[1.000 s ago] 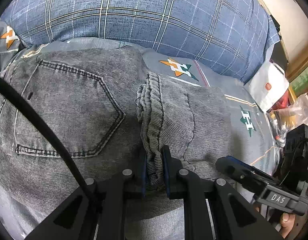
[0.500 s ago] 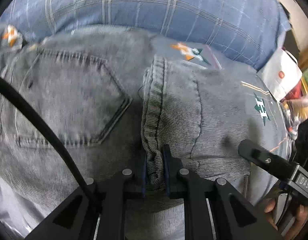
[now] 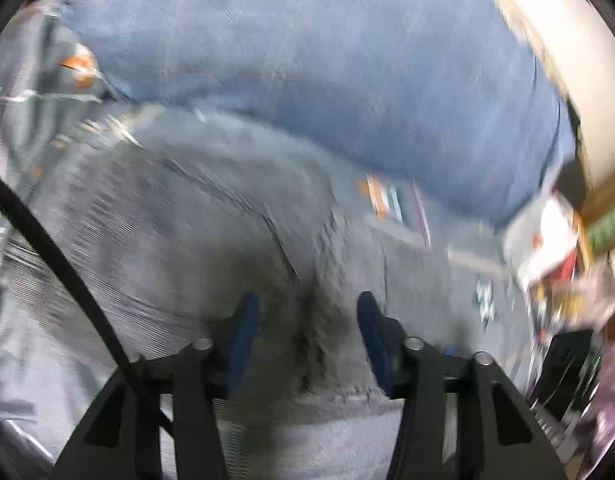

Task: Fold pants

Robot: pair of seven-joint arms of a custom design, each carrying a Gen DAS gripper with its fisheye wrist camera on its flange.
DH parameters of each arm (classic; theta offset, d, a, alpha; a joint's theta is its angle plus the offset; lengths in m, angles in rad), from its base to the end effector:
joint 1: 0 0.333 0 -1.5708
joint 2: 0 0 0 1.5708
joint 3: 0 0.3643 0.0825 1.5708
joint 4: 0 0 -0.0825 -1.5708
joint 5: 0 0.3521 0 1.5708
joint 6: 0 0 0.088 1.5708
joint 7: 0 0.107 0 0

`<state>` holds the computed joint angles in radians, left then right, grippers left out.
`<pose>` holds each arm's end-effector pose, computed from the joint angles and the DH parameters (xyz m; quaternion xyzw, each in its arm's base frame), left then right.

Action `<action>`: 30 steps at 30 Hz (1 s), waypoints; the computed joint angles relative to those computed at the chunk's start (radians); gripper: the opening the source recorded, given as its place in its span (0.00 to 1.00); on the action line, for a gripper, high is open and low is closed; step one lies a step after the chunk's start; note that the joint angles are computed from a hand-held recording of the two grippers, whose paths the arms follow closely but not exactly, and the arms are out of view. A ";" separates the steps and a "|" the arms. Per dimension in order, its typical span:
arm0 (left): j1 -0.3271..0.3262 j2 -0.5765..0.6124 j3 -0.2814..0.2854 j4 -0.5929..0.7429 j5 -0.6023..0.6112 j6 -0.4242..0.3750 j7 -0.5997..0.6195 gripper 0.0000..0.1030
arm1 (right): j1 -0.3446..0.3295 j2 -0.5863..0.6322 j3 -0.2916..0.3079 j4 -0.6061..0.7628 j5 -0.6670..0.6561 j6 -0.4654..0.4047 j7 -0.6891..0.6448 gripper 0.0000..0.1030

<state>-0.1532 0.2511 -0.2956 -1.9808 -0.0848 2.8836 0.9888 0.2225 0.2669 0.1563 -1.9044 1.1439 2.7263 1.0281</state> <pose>0.5788 -0.2546 0.4883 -0.7435 0.5826 -0.3268 0.0320 0.6021 0.1933 0.4696 -0.6232 0.6559 0.0635 0.4212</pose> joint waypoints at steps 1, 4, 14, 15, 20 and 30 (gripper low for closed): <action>0.009 -0.028 0.014 -0.029 -0.004 0.012 -0.019 0.61 | -0.008 -0.005 0.015 0.003 0.044 -0.003 -0.049 0.78; 0.090 -0.108 -0.005 -0.134 -0.161 0.035 0.016 0.63 | 0.014 -0.011 0.015 0.012 0.037 -0.005 -0.078 0.78; 0.117 -0.200 0.097 -0.330 -0.563 -0.003 0.183 0.63 | 0.087 0.133 0.037 0.232 -0.117 -0.104 0.106 0.78; 0.130 -0.189 0.079 -0.324 -0.679 -0.019 0.287 0.63 | 0.112 0.177 0.038 0.292 -0.169 -0.107 0.146 0.78; 0.137 -0.127 0.064 -0.276 -1.112 -0.042 0.658 0.63 | 0.180 0.329 0.053 0.472 -0.361 -0.145 0.284 0.78; 0.175 -0.023 0.002 -0.199 -1.197 0.092 0.670 0.20 | 0.168 0.369 0.089 0.474 -0.464 -0.141 0.305 0.75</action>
<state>0.0217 0.2277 -0.2932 -2.1803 -1.2819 2.9756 1.6584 0.3903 0.6364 0.2449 -1.4301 0.6802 2.5852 1.3334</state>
